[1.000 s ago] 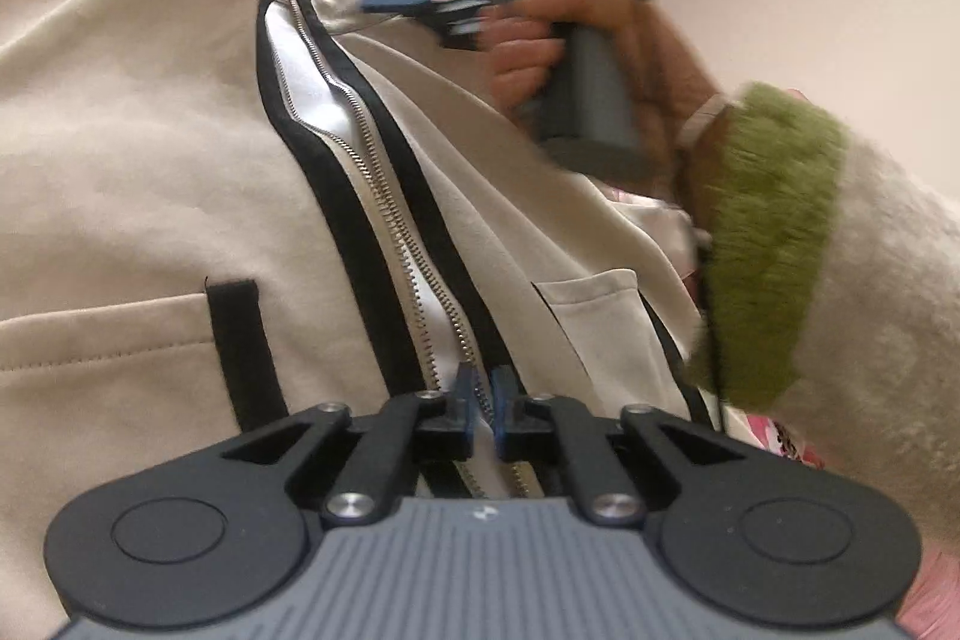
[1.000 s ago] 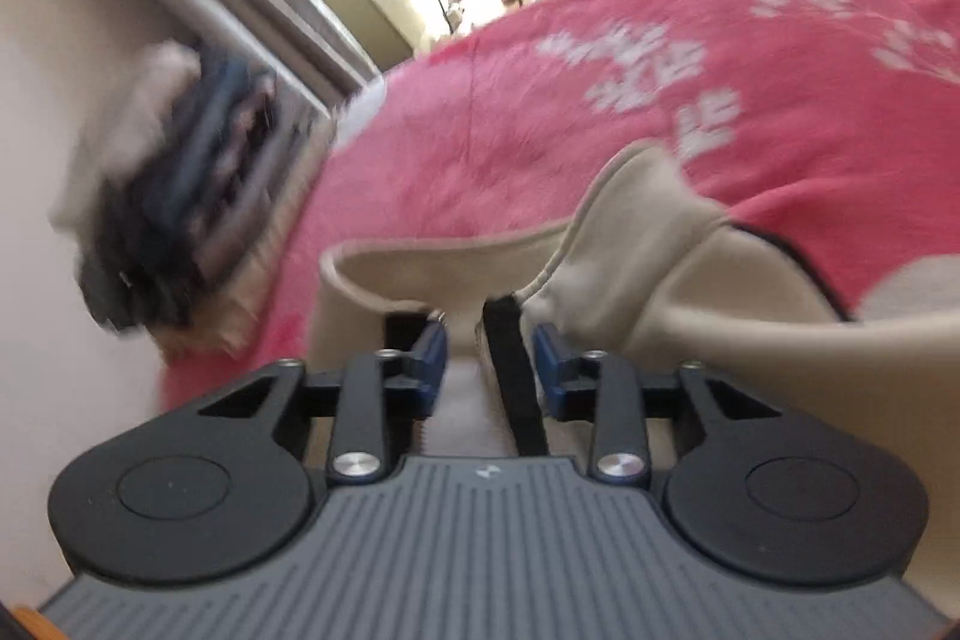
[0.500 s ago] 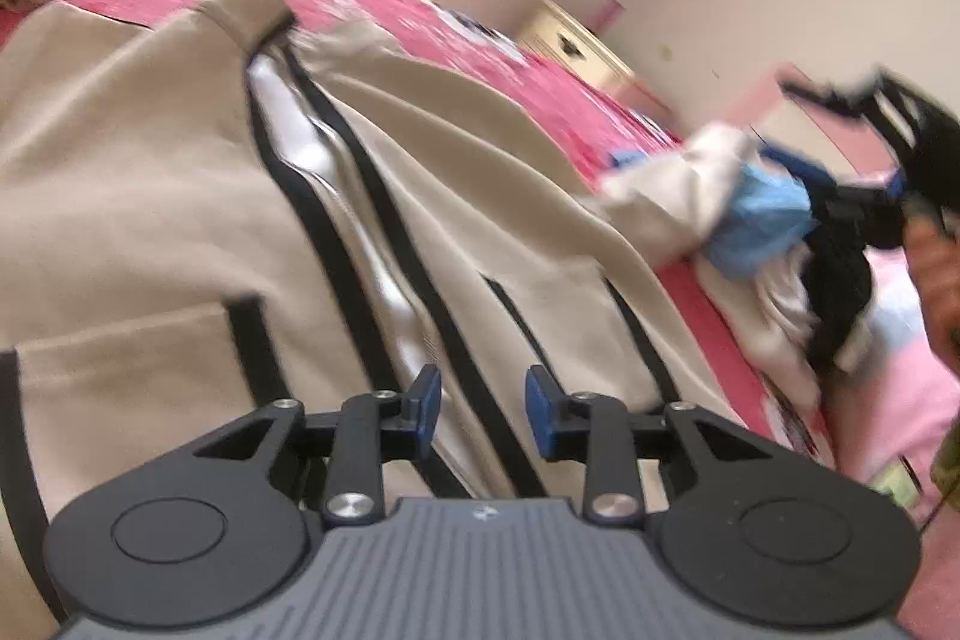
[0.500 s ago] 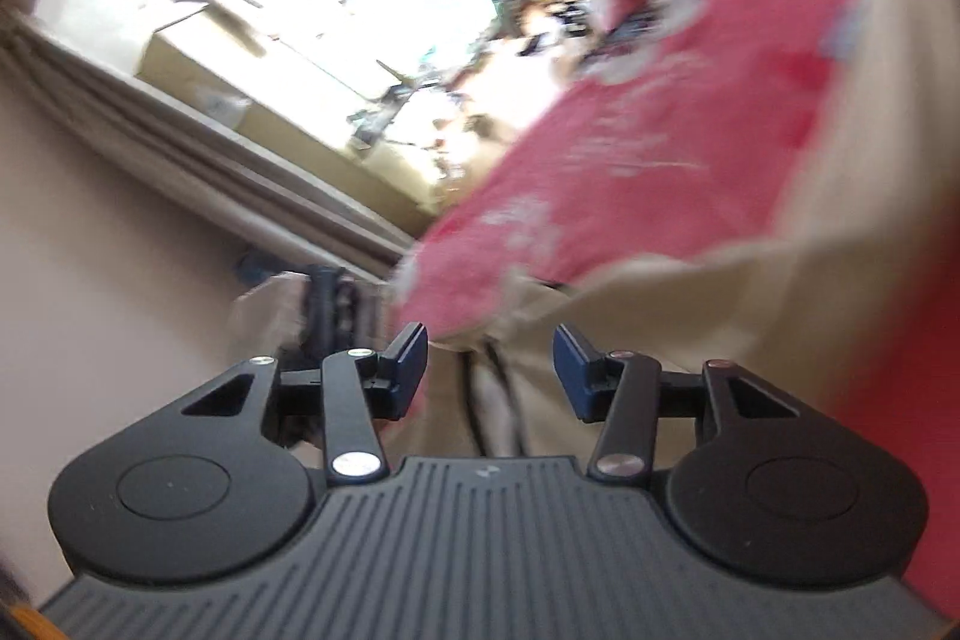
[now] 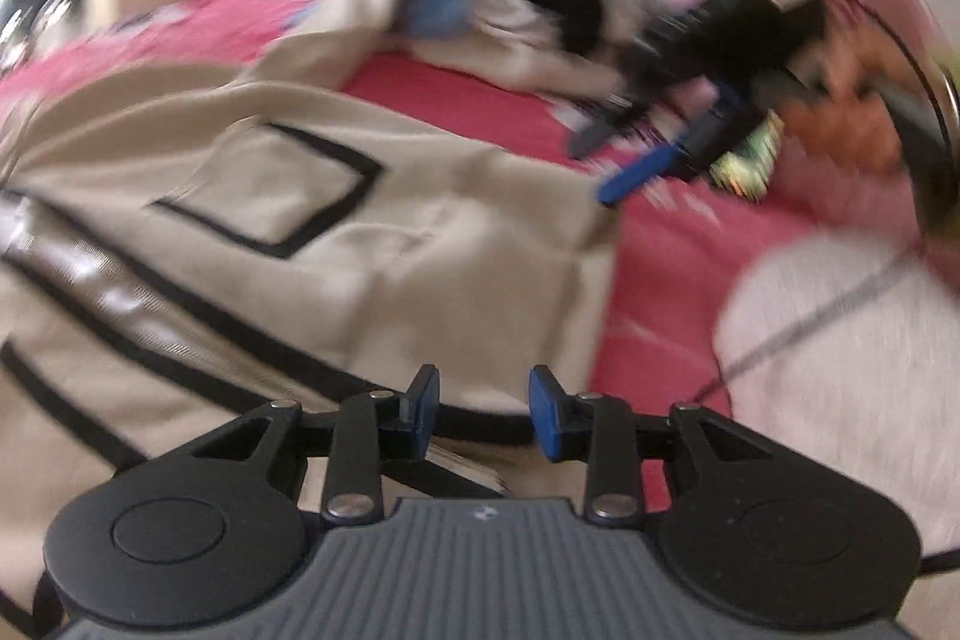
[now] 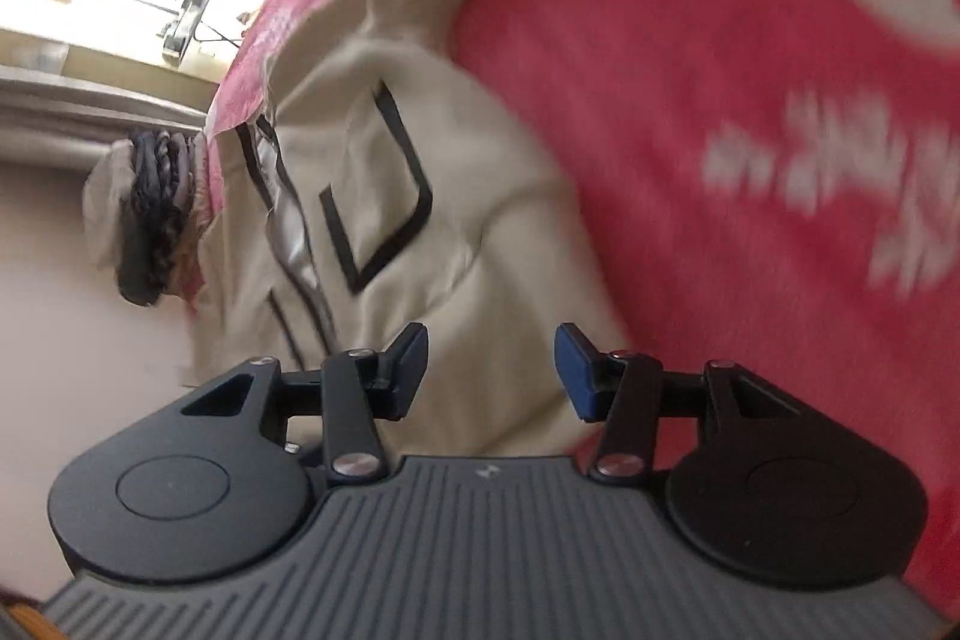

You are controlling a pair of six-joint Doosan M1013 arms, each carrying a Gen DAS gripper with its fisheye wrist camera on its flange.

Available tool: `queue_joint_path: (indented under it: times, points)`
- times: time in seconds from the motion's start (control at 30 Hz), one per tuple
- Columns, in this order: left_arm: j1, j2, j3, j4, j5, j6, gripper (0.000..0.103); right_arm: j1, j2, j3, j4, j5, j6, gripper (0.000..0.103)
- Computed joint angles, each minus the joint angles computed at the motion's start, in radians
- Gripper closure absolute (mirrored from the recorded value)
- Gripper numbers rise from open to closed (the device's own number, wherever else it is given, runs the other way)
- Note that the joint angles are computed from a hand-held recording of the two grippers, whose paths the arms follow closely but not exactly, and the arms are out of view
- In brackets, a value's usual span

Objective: Fold clothes

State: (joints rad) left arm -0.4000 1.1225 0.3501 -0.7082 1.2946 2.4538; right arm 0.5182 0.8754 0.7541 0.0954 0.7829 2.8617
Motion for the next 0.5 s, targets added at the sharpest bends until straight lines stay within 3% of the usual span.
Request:
queue_joint_path:
  times: [0.07, 0.2, 0.5]
  points:
    - [-0.007, -0.038, 0.083, 0.012, -0.044, 0.084, 0.069, 0.007, -0.007, 0.027, 0.0, -0.035, 0.082, 0.056]
    - [-0.016, -0.048, 0.115, 0.041, -0.072, 0.136, 0.07, 0.017, -0.012, 0.065, -0.012, -0.092, 0.202, 0.058]
    - [-0.023, -0.078, 0.182, 0.065, -0.114, 0.309, 0.067, 0.023, 0.003, 0.044, -0.105, -0.008, 0.367, 0.058]
